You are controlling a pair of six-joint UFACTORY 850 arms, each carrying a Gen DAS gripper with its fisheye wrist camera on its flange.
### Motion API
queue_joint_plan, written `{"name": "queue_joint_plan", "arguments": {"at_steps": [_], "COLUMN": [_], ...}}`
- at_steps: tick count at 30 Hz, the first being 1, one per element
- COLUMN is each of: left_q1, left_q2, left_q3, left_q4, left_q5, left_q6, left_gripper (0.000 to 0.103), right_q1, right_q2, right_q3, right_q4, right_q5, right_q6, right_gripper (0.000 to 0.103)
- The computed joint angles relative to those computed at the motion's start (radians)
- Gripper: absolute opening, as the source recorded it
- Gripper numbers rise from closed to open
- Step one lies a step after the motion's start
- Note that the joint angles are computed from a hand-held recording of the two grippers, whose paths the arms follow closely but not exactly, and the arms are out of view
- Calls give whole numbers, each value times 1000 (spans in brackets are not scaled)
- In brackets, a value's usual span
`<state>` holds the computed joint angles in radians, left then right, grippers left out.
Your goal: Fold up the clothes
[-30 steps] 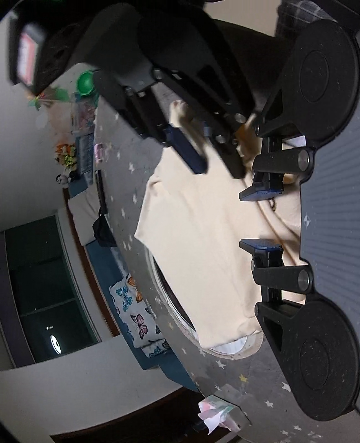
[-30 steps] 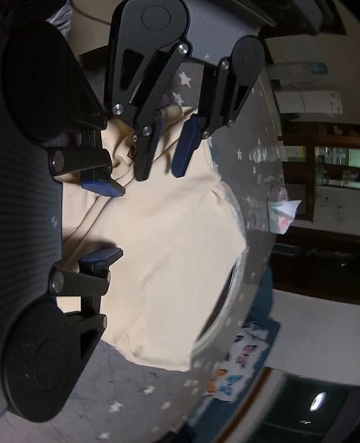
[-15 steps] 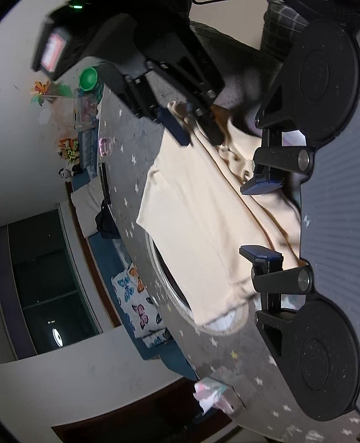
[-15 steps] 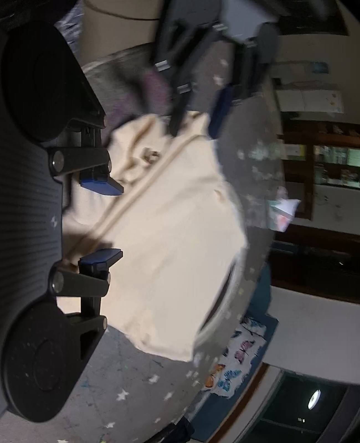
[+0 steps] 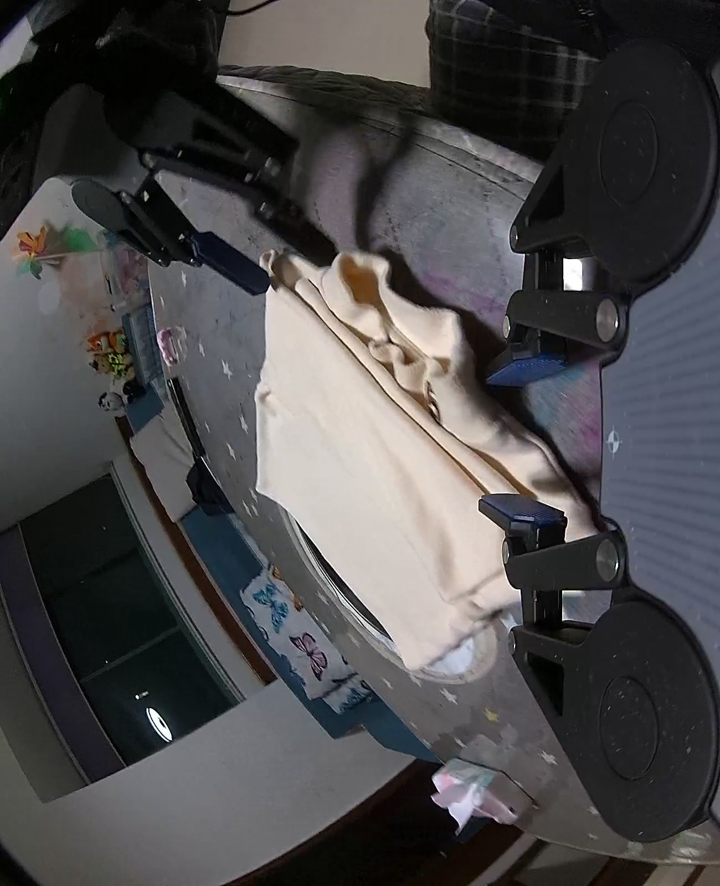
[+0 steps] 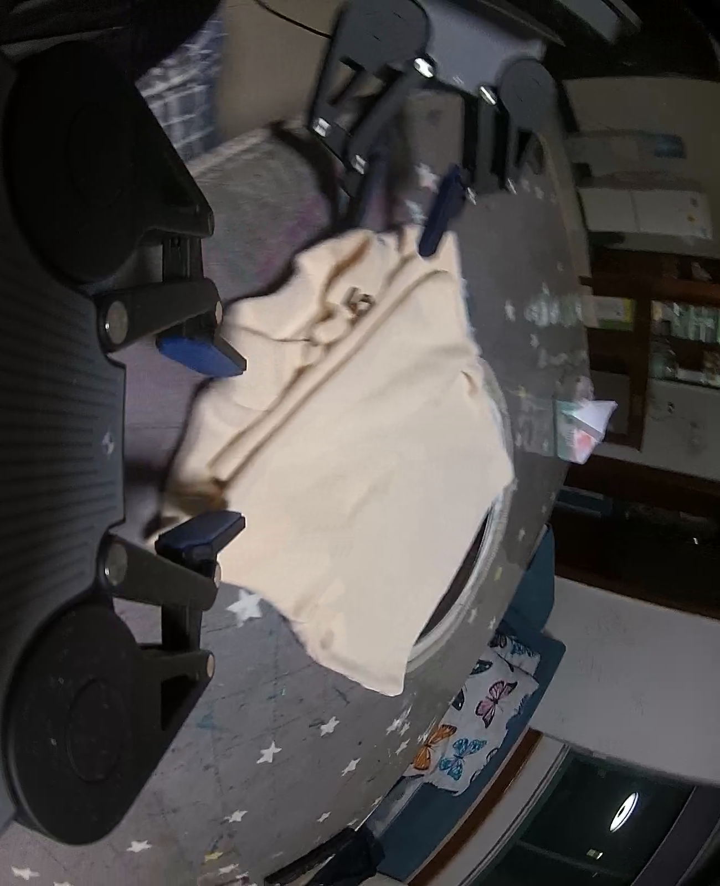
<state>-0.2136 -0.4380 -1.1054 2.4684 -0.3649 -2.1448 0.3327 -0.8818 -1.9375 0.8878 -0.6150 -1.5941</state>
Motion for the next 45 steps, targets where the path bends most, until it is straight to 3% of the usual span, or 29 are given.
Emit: {"name": "queue_joint_plan", "arguments": {"at_steps": [2,5,10,13,17,23,28,31,33,35,45], "left_q1": [6,25,56,65,70,46,37,41,46,52,38], "left_q2": [-8,-14,-29,-44,-54,-26,-17,-16,-16,-9,136], "left_q3": [-14,-40,-96,-125,-139,-67,-23,-13,-15,-12,88], "left_q4": [35,97,166,171,117,9,-64,-81,-79,-43,91], "left_q5": [10,37,83,98,107,34,-13,-20,-17,-6,36], "left_q6": [-51,-164,-315,-340,-294,-101,48,91,89,47,-143], "left_gripper": [20,12,11,11,15,38,40,37,18,11,8], "right_q1": [0,2,12,17,15,1,0,2,4,3,-30], "right_q2": [7,18,-3,-47,-118,-224,-269,-263,-247,-227,-35], "right_q3": [16,47,34,-34,-166,-385,-479,-472,-440,-403,-116], "right_q4": [-1,44,145,132,41,-39,-56,-50,-40,-20,128], "right_q5": [6,21,22,2,-67,-195,-233,-225,-206,-187,-173], "right_q6": [-41,-145,-262,-202,1,264,333,332,321,305,114], "right_gripper": [62,68,67,53,21,14,13,12,11,10,9]}}
